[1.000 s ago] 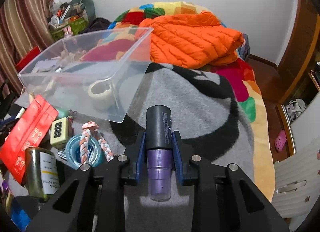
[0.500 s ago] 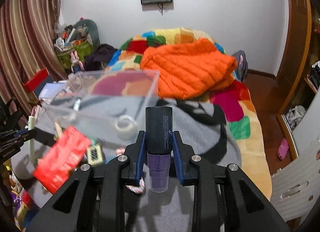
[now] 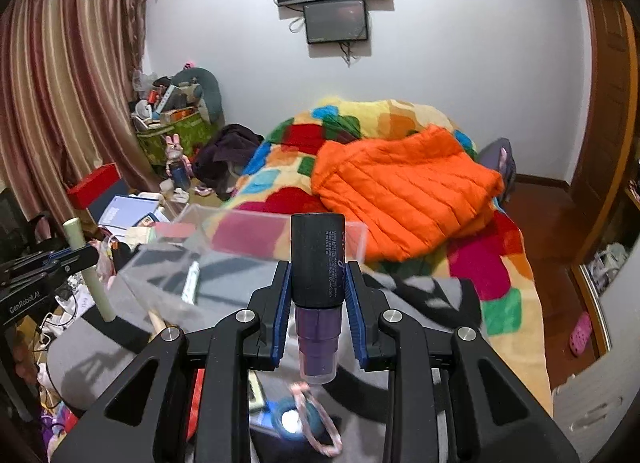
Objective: Organize objects
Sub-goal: 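Carry the green tube and purple bottle with both tools over the clear box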
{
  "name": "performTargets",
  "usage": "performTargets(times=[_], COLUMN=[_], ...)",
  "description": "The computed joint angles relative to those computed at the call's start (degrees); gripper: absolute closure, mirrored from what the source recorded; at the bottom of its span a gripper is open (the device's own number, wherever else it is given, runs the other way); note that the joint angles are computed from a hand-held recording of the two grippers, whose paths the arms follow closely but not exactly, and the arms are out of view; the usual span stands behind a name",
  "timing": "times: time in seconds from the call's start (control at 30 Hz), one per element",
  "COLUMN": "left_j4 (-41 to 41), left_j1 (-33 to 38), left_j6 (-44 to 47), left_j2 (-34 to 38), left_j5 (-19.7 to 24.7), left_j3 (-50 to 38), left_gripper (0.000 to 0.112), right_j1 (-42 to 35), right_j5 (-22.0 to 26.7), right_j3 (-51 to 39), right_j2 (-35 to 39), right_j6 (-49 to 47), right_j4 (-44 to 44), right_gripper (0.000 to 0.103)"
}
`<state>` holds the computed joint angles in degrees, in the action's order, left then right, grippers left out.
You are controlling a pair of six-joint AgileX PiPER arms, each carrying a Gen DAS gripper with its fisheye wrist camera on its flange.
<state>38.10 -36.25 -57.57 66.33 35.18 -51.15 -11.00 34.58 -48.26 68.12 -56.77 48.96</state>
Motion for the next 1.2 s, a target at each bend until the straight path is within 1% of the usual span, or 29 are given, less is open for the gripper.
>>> performTargets(times=[0.17,0.27,0.47,0.53,0.6,0.7,0.8,1.0,1.13,1.2], left_j4=[-5.9,-7.2,-13.7,-19.4,-23.5,-27.3,-30.7,-37.1,-31.6,-31.7], left_j1=[3.7,4.9,7.2,8.4,9.1,9.3,10.0,11.8,10.8,10.9], left_j6=[6.8,8.8,15.7,21.2,25.0,28.6,32.0,37.7,33.4,33.9], left_j2=[3.6,6.5,12.0,14.2,16.3,19.5,22.8,25.0,23.3,22.7], left_j5=[-2.9,-3.6,-6.3,-7.5,-8.1,-7.7,-7.1,-7.3,-7.8,-7.4], left_j3=[-3.8,-6.2,-9.8,-11.0,-11.9,-13.2,-14.8,-14.3,-12.8,-12.6], left_gripper=[0.098,0.098,0.098,0.098,0.098,0.098,0.098,0.097,0.097,0.095], right_j1=[4.6,7.8,12.5,13.9,14.7,15.3,16.6,18.4,19.1,19.4], right_j5=[-2.0,-4.2,-6.7,-6.6,-5.9,-3.8,-3.3,-2.3,-2.2,-2.1], right_j3=[-3.4,-4.9,-6.9,-8.0,-9.2,-11.0,-12.4,-14.2,-14.0,-13.9], right_j2=[4.3,7.2,12.1,14.1,16.2,19.0,21.6,25.1,25.0,24.7], right_j6=[3.5,6.7,11.8,13.5,14.2,14.7,17.0,20.0,20.3,20.5], right_j4=[-2.5,-5.9,-12.1,-14.3,-15.4,-16.3,-19.2,-22.9,-23.5,-24.0], right_gripper=[0.080,0.080,0.080,0.080,0.080,0.080,0.080,0.080,0.080,0.079])
